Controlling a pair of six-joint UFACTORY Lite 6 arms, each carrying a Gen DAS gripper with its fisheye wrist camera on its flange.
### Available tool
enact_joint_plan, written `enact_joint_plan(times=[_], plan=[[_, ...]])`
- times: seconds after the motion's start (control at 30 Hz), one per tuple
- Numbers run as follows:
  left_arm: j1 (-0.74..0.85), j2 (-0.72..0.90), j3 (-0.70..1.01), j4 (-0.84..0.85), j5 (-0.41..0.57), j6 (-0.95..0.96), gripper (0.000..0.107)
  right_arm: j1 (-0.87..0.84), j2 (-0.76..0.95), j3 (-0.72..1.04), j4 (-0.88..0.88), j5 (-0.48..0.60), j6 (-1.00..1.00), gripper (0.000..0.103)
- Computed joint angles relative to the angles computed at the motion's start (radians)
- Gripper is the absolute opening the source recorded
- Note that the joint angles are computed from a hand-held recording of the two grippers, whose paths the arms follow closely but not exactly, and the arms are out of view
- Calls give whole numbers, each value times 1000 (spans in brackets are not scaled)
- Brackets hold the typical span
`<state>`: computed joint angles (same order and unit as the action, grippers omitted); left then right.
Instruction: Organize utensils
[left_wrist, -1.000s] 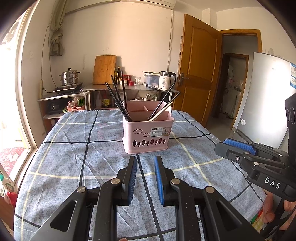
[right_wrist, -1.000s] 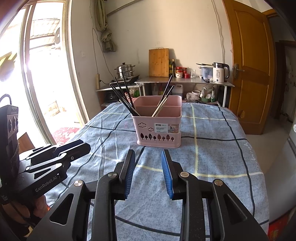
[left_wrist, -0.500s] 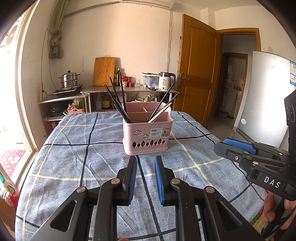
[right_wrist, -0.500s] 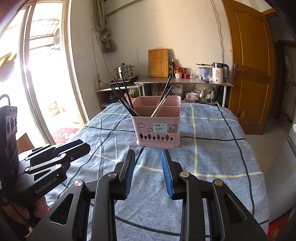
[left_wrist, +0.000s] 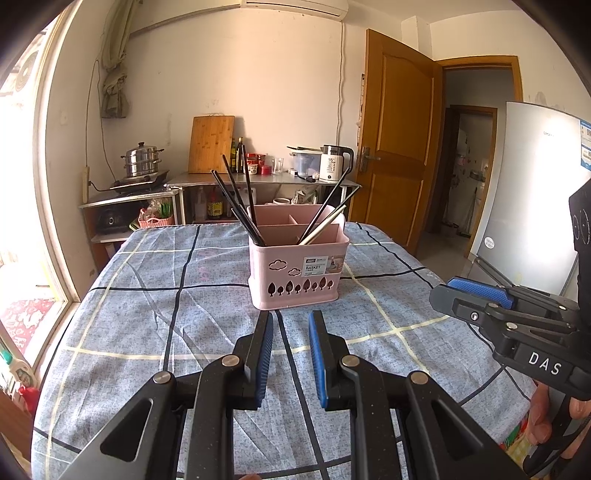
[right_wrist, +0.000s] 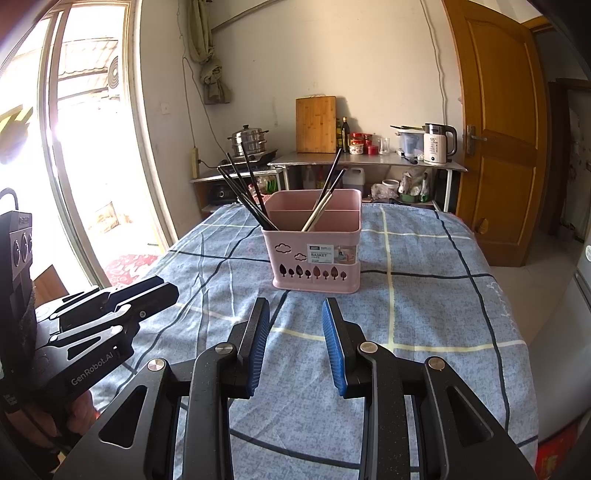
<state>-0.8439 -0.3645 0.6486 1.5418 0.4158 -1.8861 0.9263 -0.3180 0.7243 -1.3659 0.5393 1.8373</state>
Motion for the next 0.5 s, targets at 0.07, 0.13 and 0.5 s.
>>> enact_joint_plan(times=[0.07,0.13,0.5], plan=[[-4,-1,-2,-1,8,-1,19,2,2,1,-3,2,5,31],[-7,-2,-2,-3,13,0,19,3,1,1,-1,3,2,31],[-13,-14,-6,-6,20,-12,19,7,-1,0,5,6,-2,31]])
